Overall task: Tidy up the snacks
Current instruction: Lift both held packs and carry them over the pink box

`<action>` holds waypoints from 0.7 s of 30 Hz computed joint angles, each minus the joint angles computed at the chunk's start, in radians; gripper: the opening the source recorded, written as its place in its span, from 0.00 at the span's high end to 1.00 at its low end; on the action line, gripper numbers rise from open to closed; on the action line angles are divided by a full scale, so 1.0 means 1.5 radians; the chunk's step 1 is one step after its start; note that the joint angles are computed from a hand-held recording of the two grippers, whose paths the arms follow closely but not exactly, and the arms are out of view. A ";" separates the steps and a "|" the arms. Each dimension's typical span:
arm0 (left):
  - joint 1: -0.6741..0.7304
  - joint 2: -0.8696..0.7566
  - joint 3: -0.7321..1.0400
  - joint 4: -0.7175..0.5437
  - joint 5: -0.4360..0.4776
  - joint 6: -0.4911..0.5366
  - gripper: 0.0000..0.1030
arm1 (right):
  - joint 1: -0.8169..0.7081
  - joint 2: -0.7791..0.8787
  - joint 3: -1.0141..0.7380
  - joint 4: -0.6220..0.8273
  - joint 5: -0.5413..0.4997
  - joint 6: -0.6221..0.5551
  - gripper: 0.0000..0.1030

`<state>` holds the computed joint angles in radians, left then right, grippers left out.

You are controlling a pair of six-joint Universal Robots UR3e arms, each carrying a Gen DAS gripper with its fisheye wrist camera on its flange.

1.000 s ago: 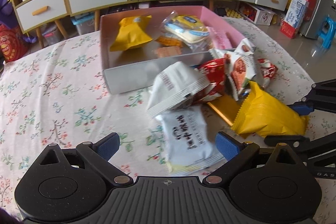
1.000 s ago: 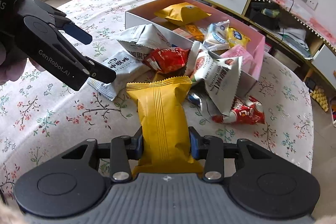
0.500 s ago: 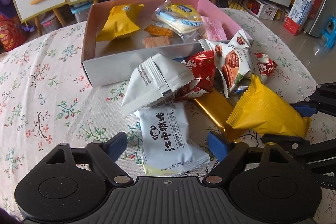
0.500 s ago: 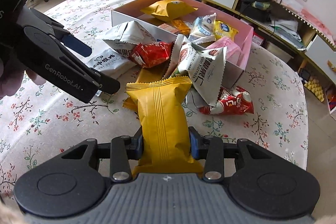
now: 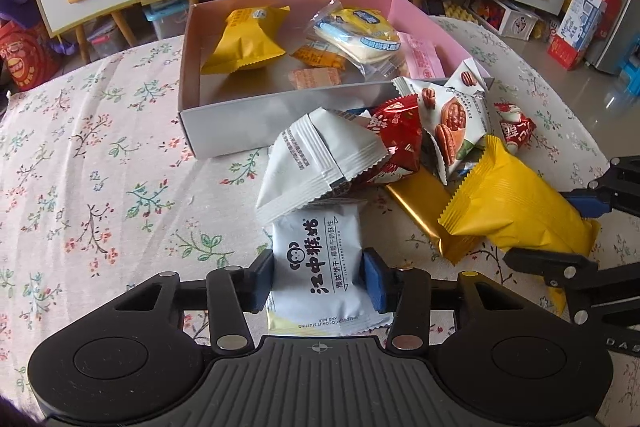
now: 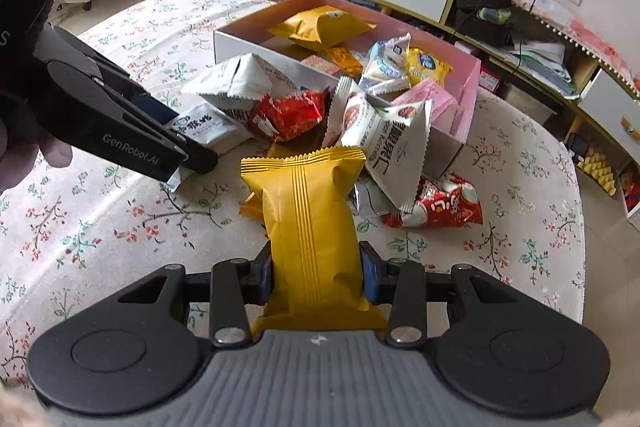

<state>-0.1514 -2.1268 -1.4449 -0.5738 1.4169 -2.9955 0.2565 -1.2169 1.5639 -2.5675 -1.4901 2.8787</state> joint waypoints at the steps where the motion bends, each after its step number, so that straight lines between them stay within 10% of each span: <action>1: 0.002 0.004 -0.006 0.002 -0.001 0.004 0.58 | 0.000 -0.001 -0.001 0.001 0.002 0.001 0.63; 21: 0.081 0.104 -0.138 0.047 -0.042 0.069 0.58 | 0.019 0.006 -0.041 0.010 0.045 0.007 0.64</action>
<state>-0.0305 -1.9707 -1.6520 -0.5035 1.3543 -2.8926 0.2846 -1.2074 1.5027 -2.5517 -1.4233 2.8885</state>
